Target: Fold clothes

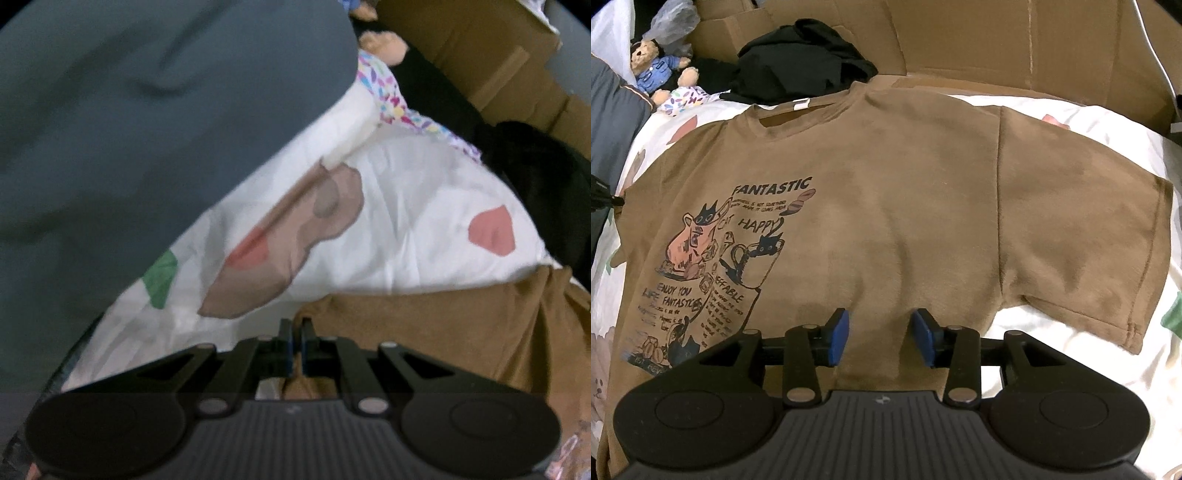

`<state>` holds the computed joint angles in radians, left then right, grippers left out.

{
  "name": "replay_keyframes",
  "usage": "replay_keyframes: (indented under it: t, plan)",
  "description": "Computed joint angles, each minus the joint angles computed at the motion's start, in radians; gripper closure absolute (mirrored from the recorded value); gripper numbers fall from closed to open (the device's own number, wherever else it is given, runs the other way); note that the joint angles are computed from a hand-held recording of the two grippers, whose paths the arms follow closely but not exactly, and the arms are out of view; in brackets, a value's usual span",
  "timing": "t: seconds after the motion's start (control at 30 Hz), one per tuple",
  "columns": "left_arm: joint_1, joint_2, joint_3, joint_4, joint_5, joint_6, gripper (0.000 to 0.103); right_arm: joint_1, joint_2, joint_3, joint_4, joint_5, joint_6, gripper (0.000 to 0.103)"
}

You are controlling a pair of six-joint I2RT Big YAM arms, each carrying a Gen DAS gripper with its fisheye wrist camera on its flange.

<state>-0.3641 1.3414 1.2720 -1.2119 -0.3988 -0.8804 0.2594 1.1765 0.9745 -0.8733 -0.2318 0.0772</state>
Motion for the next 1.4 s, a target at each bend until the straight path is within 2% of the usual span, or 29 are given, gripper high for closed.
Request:
replay_keyframes:
  t: [0.13, 0.3, 0.47, 0.63, 0.77, 0.87, 0.93, 1.03, 1.07, 1.1, 1.13, 1.17, 1.2, 1.27, 1.33, 1.4]
  plan:
    - [-0.005, -0.005, 0.017, -0.028, -0.028, -0.014, 0.099, -0.005, 0.006, 0.000, -0.004, -0.007, -0.004, 0.058]
    - [0.023, 0.018, 0.022, -0.026, -0.024, -0.022, 0.098, -0.011, 0.006, -0.005, -0.008, -0.013, -0.010, 0.058]
    - [0.026, 0.012, 0.000, -0.012, -0.013, -0.023, 0.089, -0.010, 0.001, -0.009, -0.009, -0.012, -0.012, 0.058]
    - [0.022, -0.003, -0.016, -0.028, -0.038, -0.046, 0.071, -0.013, -0.008, -0.012, -0.009, -0.015, -0.005, 0.058]
    - [0.037, -0.043, -0.062, 0.026, -0.031, -0.081, 0.059, -0.013, -0.016, -0.019, -0.011, -0.015, -0.007, 0.058]
    - [0.045, -0.044, -0.088, 0.079, -0.004, -0.069, 0.054, -0.016, -0.021, -0.019, -0.020, -0.015, -0.012, 0.058]
    - [0.043, -0.023, -0.083, 0.075, -0.013, -0.054, 0.054, -0.018, -0.021, -0.019, -0.024, -0.013, -0.014, 0.058]
    - [0.048, 0.022, -0.081, 0.075, -0.006, -0.030, 0.055, -0.011, -0.018, -0.015, -0.034, 0.001, -0.016, 0.058]
    - [0.053, 0.031, -0.087, 0.093, 0.008, -0.028, 0.059, -0.007, -0.017, -0.012, -0.037, 0.007, -0.016, 0.058]
    - [0.053, 0.031, -0.093, 0.112, 0.016, -0.025, 0.063, -0.001, -0.015, -0.007, -0.042, 0.013, -0.013, 0.058]
    - [0.053, 0.033, -0.099, 0.131, 0.022, -0.020, 0.072, 0.000, -0.014, -0.003, -0.044, 0.012, -0.009, 0.058]
    - [0.050, 0.040, -0.098, 0.141, 0.024, -0.005, 0.075, 0.002, -0.014, 0.001, -0.046, 0.011, -0.004, 0.058]
    - [0.046, 0.055, -0.085, 0.124, 0.014, 0.005, 0.078, 0.002, -0.015, 0.003, -0.046, 0.012, -0.002, 0.058]
    - [0.046, 0.070, -0.070, 0.106, 0.007, -0.002, 0.095, 0.003, -0.018, 0.006, -0.047, 0.012, 0.002, 0.058]
    - [0.051, 0.069, -0.063, 0.104, 0.012, -0.027, 0.098, 0.000, -0.023, 0.010, -0.050, 0.011, 0.003, 0.058]
    - [0.048, 0.065, -0.051, 0.089, -0.017, -0.037, 0.098, -0.005, -0.028, 0.011, -0.052, 0.012, 0.003, 0.058]
